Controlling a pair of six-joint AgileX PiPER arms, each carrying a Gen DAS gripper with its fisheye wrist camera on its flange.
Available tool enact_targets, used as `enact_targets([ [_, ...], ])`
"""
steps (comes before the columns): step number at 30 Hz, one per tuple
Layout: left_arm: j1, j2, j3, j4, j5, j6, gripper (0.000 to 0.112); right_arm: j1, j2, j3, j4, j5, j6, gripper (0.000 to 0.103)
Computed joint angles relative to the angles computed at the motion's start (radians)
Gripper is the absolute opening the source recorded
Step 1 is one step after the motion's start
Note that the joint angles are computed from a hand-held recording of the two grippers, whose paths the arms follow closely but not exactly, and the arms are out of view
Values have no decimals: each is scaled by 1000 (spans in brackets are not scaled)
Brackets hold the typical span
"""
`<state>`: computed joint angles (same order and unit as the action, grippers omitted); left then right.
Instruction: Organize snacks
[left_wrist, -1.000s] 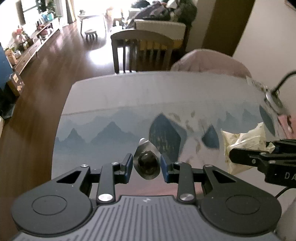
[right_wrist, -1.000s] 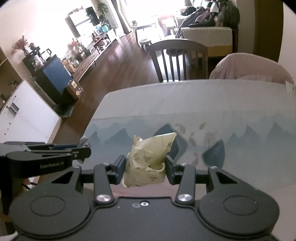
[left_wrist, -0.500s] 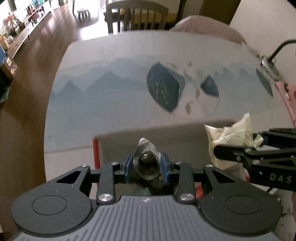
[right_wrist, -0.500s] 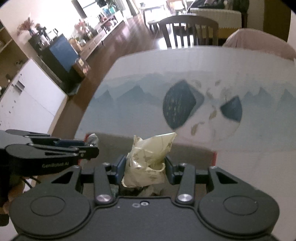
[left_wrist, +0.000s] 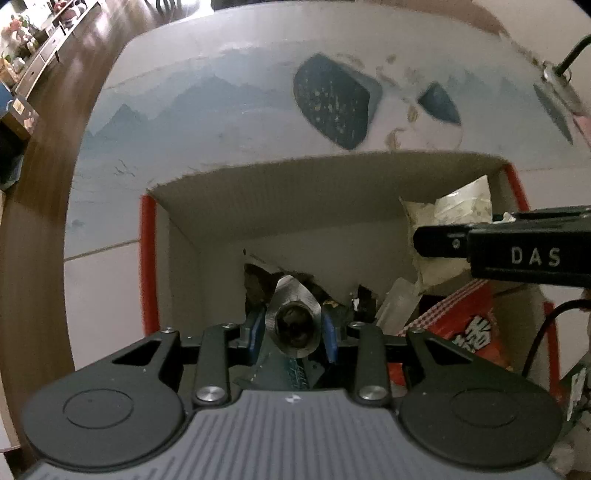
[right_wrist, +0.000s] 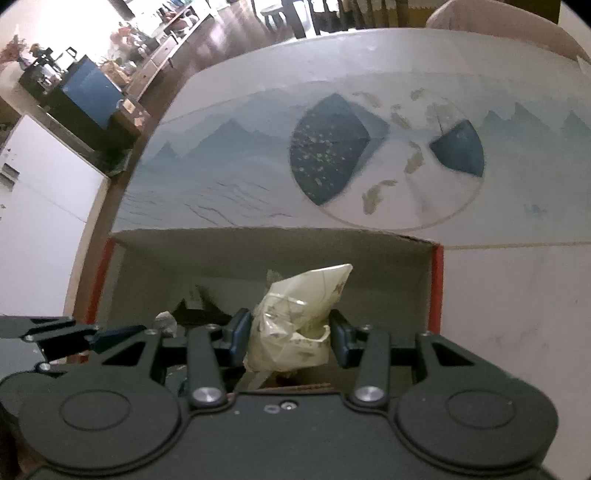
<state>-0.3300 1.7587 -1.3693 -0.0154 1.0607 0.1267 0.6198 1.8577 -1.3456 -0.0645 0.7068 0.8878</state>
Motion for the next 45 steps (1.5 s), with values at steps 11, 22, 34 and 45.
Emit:
enact_targets([
  [11,-20,75,-17,10,25,-44,33,-17,24,-1,63,-2,-63,44],
  [22,4,59,-7,-19,29,-44,49,-4,19,-9,67,14,-61,54],
  [34,69,-101,51,-111,2,30,65,80,-128,71,-109,10,145,81],
  [45,136,-288,124,-177,4,138,72,242,-299,148,-374,86,460,87],
])
